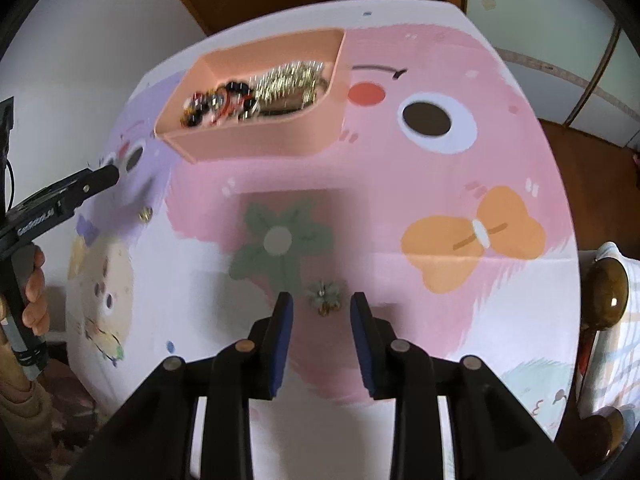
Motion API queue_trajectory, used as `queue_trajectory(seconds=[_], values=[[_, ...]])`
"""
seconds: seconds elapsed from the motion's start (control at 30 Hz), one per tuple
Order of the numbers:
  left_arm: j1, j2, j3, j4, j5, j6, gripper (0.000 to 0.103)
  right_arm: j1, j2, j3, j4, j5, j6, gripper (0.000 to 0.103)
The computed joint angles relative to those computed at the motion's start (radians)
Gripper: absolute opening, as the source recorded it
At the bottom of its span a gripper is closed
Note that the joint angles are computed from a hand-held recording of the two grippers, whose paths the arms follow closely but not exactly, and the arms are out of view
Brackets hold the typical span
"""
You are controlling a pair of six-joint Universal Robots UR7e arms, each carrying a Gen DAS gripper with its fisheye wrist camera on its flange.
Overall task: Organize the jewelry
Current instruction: 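Grasp the gold coin pendant with the left tool while the right tool holds the brooch, then carry the coin pendant and brooch into the pink box and open both tools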
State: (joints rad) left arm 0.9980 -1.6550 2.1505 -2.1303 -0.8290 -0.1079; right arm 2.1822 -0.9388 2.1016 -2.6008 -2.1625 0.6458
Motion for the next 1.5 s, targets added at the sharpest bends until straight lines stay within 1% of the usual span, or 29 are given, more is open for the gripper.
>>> queue_trajectory(seconds=[0.1, 0.13, 0.17, 0.3, 0.37, 0.43, 0.5, 0.63, 0.7, 0.77, 0.83, 0.87, 0.9, 0.93, 0.97, 1.0, 1.03, 1.1, 1.2, 1.3, 1.5], values=[[0.026, -0.017, 0.016, 0.029, -0.032, -0.013, 0.073, -0.004, 0.022, -0.001, 0.003, 0.006, -0.003, 0.03], [0.033, -0.019, 0.022, 0.033, -0.035, -0.017, 0.073, 0.001, 0.032, 0.002, -0.019, -0.009, -0.011, 0.031], [0.039, -0.019, 0.024, 0.034, -0.037, -0.017, 0.073, 0.004, 0.039, 0.0, -0.024, -0.023, -0.014, 0.032], [0.055, -0.018, 0.035, 0.034, -0.049, -0.024, 0.073, 0.007, 0.061, -0.009, -0.029, -0.064, -0.01, 0.032], [0.054, -0.015, 0.042, 0.031, -0.045, -0.019, 0.073, 0.013, 0.073, -0.016, -0.024, -0.084, -0.011, 0.032], [0.046, -0.009, 0.054, 0.027, -0.025, -0.007, 0.073, 0.018, 0.086, -0.027, -0.016, -0.096, -0.015, 0.032], [0.042, -0.002, 0.059, 0.024, -0.015, -0.003, 0.071, 0.025, 0.101, -0.039, -0.004, -0.113, -0.021, 0.032], [0.047, 0.025, 0.041, 0.04, -0.006, -0.015, 0.058, 0.036, 0.123, -0.061, 0.03, -0.143, -0.021, 0.032], [0.044, 0.034, 0.034, 0.042, 0.0, -0.012, 0.053, 0.04, 0.134, -0.072, 0.041, -0.149, -0.016, 0.032], [0.043, 0.045, 0.022, 0.058, -0.002, -0.015, 0.048, 0.044, 0.137, -0.08, 0.067, -0.163, -0.008, 0.027], [0.042, 0.056, 0.01, 0.07, -0.004, -0.016, 0.046, 0.049, 0.139, -0.084, 0.085, -0.174, -0.004, 0.023], [0.038, 0.062, 0.005, 0.078, -0.001, -0.017, 0.045, 0.047, 0.138, -0.081, 0.08, -0.171, -0.008, 0.018], [0.032, 0.064, 0.005, 0.086, 0.002, -0.021, 0.044, 0.048, 0.138, -0.083, 0.086, -0.171, -0.004, 0.017], [0.029, 0.068, 0.001, 0.091, -0.001, -0.016, 0.04, 0.046, 0.136, -0.084, 0.089, -0.17, -0.004, 0.016], [0.026, 0.068, 0.001, 0.095, -0.009, -0.016, 0.031, 0.044, 0.136, -0.083, 0.085, -0.167, -0.002, 0.016], [0.027, 0.067, -0.001, 0.098, -0.024, -0.01, 0.027, 0.046, 0.132, -0.082, 0.088, -0.163, 0.003, 0.016], [0.023, 0.069, -0.001, 0.1, -0.03, -0.002, 0.018, 0.046, 0.13, -0.081, 0.089, -0.162, 0.0, 0.016], [0.008, 0.065, 0.011, 0.1, -0.017, -0.001, 0.016, 0.046, 0.126, -0.08, 0.09, -0.157, -0.001, 0.016], [0.007, 0.062, 0.013, 0.098, -0.019, -0.01, 0.016, 0.046, 0.118, -0.077, 0.083, -0.127, -0.011, 0.015], [0.002, 0.05, 0.013, 0.103, -0.018, -0.028, 0.016, 0.056, 0.12, -0.088, 0.087, -0.127, -0.02, 0.015], [-0.057, 0.01, 0.011, 0.087, -0.025, -0.02, 0.016, 0.075, 0.11, -0.128, 0.067, -0.138, -0.066, 0.015]])
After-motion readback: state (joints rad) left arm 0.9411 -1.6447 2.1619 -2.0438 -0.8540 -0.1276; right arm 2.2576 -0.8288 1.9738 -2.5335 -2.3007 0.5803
